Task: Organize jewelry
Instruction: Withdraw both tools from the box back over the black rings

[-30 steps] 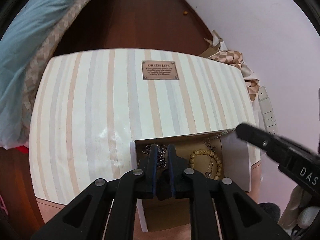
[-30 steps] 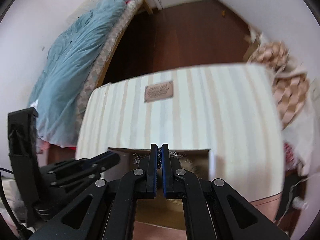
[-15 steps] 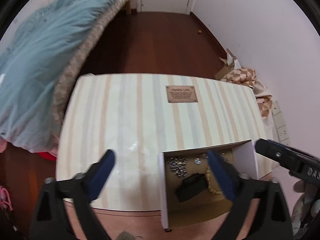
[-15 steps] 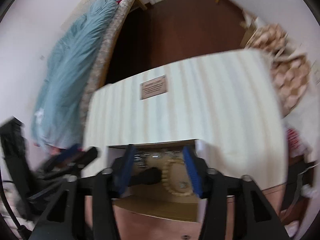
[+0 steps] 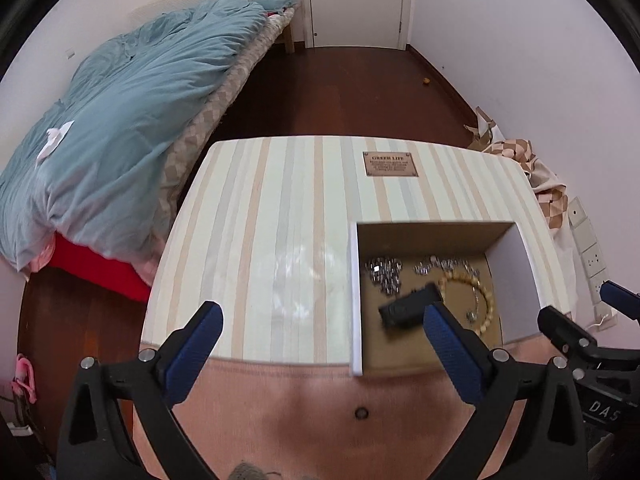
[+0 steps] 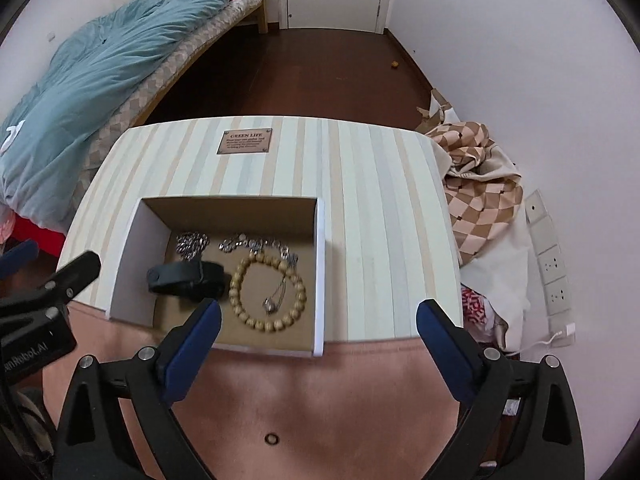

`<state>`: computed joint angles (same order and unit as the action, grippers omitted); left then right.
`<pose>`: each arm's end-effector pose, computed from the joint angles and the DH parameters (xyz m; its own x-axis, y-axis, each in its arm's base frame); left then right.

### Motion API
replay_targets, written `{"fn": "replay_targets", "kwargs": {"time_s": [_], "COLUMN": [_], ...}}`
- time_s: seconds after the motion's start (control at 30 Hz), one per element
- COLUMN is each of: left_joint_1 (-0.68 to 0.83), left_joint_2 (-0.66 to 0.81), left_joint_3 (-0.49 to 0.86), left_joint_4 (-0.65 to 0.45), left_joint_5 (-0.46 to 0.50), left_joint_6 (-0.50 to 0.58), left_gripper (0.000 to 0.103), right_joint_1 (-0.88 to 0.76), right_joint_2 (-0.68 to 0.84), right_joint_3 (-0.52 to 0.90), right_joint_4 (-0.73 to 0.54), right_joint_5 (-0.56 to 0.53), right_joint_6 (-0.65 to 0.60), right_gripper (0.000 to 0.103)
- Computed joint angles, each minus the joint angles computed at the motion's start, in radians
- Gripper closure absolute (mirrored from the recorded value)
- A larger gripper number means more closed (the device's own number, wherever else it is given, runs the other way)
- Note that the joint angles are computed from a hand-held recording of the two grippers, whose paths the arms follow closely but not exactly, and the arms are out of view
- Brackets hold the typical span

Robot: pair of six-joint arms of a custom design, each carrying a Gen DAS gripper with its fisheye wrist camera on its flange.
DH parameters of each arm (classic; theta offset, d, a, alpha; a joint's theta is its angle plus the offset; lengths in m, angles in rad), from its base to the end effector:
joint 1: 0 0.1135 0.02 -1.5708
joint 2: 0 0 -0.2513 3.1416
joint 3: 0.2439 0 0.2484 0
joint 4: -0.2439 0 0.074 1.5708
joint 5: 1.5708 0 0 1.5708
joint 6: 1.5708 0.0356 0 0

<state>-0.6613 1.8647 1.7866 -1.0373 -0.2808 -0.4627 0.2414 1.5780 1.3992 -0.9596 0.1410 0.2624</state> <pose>0.3102 -0.2289 0.2978 -0.8547 0.1217 -0.5047 0.1256 0.9917 0.0264 0.3075 0.0706 0.2818 -0.8980 0.0434 -0.4378 0.0553 0.9984 -0.0145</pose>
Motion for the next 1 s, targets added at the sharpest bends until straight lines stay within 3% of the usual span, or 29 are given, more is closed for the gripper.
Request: {"fn": "replay_targets", "kwargs": {"time_s": [0.4, 0.83, 1.0], "left_joint_1": [-0.136, -0.258, -0.271], "left_joint_2": [-0.204, -0.283, -0.291], "left_joint_3": [-0.077, 0.039, -0.011], "left_joint_4": [-0.078, -0.211, -0.219], "left_joint_5": [-0.101, -0.195, -0.208], "left_joint_6": [-0.109, -0.18, -0.222], "left_gripper": [0.0, 0.0, 0.0], "right_joint_1": [0.063, 0.163, 0.166], "right_joint_2": [-0.266, -0.425, -0.465], "right_joint_3": [-0.028, 0.077, -0.017], "right_joint_4": [-0.123, -0.27, -0.248], "right_joint_5": [0.078, 0.172, 0.135], "right_joint_6": [0.069, 0.15, 0.188], "right_gripper": [0.004, 0.004, 0.004]}}
